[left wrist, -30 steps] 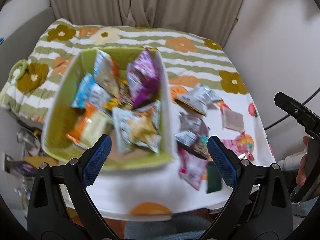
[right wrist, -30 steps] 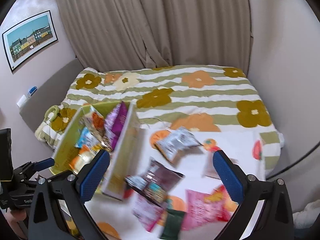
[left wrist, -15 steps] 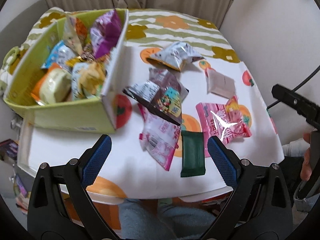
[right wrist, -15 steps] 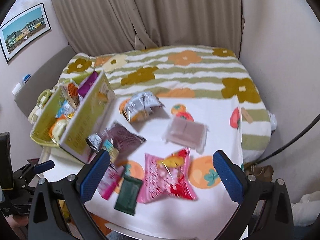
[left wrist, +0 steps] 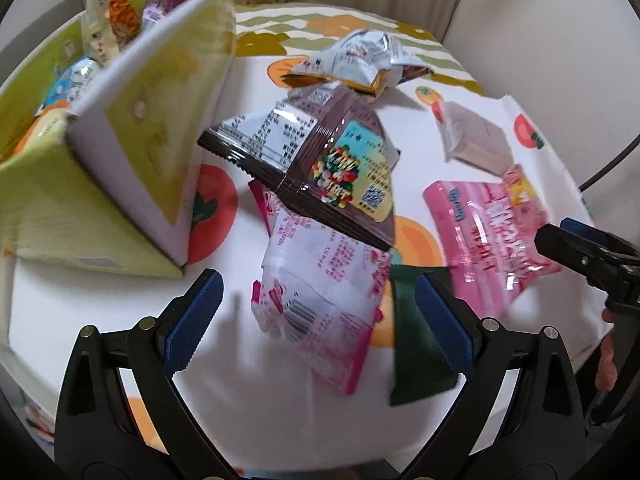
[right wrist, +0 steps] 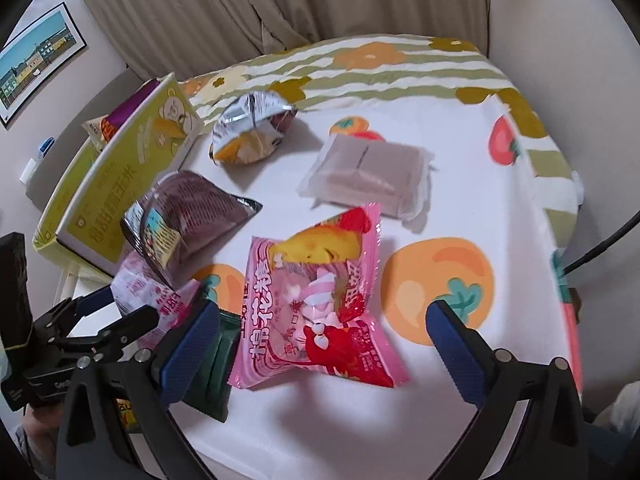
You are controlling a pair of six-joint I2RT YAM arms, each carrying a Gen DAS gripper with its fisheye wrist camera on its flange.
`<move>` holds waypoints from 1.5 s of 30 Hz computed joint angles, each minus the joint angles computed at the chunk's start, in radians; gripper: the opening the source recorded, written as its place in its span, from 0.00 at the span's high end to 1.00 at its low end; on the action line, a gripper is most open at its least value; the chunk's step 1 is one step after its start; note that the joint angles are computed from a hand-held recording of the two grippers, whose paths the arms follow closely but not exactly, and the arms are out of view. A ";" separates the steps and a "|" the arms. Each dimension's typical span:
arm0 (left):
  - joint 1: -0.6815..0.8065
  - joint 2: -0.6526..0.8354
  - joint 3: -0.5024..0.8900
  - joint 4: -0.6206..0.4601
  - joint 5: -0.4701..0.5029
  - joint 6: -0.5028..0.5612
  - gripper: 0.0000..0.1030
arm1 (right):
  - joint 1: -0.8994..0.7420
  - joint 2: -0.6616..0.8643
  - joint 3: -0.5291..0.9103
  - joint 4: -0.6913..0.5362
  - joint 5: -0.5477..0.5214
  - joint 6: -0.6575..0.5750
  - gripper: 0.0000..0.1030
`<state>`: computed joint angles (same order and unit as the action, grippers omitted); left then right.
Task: Organize snacks
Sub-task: 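Move both tools back from the box toward the remaining snacks, then grasp the white-pink bag with the left tool while the right tool grasps the pink marshmallow bag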
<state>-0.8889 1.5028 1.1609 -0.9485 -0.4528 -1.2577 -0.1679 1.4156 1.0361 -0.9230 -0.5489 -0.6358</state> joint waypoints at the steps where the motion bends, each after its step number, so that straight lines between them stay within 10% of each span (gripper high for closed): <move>1: 0.006 0.004 -0.011 0.016 0.004 0.008 0.07 | 0.005 0.004 -0.008 0.008 0.002 -0.001 0.00; 18: 0.022 0.089 0.009 0.025 0.026 0.107 0.52 | 0.113 0.047 -0.091 0.150 0.034 0.036 0.00; 45: -0.064 0.019 0.040 -0.125 0.011 -0.044 0.55 | 0.111 0.000 -0.127 0.203 0.057 0.028 0.28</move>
